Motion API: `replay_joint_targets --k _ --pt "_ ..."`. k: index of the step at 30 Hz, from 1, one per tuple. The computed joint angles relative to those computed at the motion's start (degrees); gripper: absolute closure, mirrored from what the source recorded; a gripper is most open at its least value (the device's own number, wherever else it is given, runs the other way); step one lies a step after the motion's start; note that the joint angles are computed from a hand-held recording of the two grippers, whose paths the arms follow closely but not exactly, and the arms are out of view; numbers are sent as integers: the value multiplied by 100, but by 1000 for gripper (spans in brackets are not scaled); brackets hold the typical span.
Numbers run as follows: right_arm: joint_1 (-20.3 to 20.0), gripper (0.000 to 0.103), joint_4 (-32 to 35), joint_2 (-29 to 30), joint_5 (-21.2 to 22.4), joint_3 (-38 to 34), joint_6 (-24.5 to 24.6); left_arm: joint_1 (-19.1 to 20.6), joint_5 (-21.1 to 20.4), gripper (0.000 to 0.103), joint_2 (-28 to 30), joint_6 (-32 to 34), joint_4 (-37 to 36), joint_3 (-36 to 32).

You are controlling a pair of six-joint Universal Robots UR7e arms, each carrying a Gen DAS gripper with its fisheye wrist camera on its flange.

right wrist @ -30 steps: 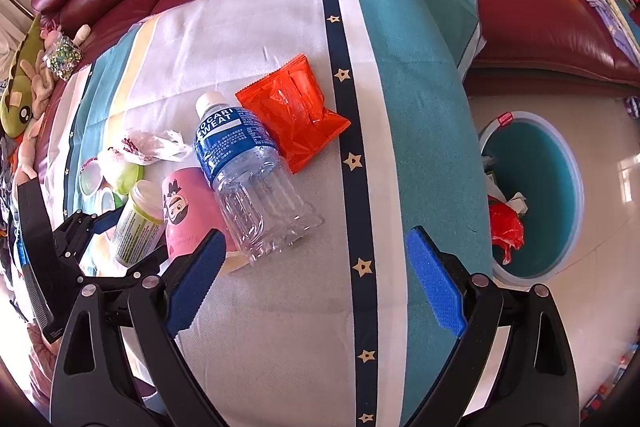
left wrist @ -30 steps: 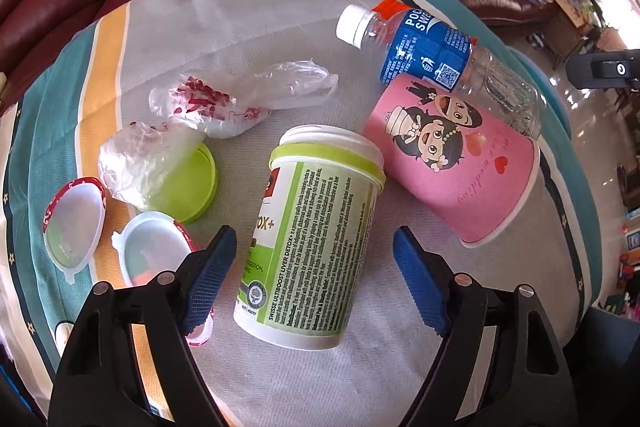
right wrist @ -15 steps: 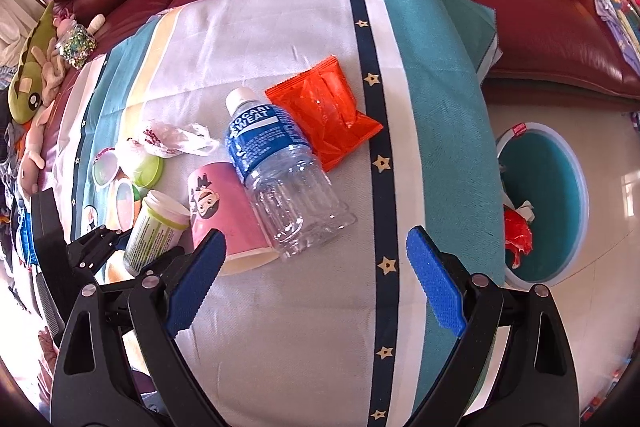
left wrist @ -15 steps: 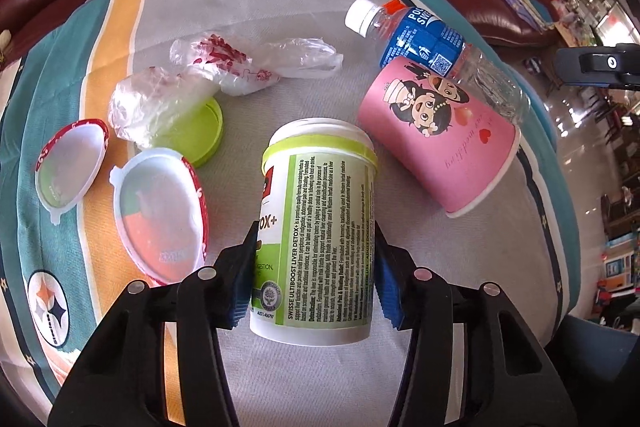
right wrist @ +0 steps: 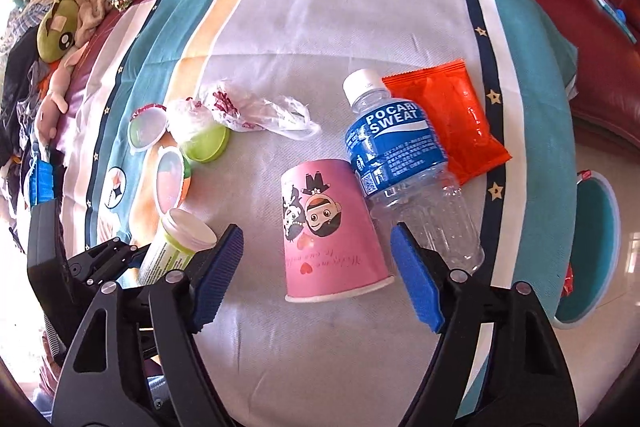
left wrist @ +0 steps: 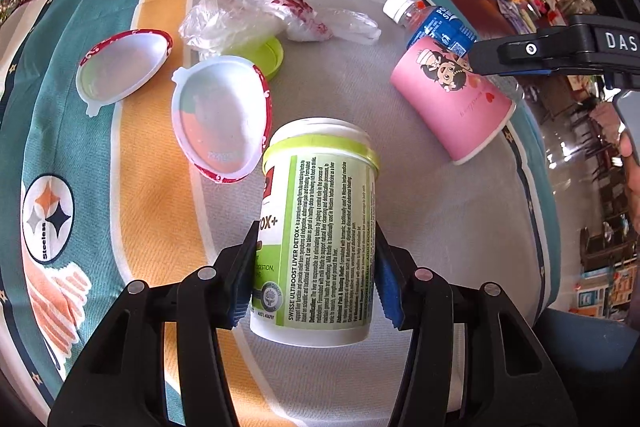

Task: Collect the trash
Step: 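Grasp the white-green supplement jar with the left tool while the right tool grasps the pink paper cup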

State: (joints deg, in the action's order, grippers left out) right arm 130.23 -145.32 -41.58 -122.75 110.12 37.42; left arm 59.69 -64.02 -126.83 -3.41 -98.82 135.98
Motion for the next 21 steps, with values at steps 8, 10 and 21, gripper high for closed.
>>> replay_joint_targets --k 8,10,21 --pt "-149 32 416 375 166 -327 -28 243 43 38 -37 86 -28 -203" --pt "-201 32 476 454 259 -370 -23 261 75 36 -26 69 -7 -208" --pt "-40 44 -94 476 346 -155 -165 233 200 32 23 -73 40 -153"
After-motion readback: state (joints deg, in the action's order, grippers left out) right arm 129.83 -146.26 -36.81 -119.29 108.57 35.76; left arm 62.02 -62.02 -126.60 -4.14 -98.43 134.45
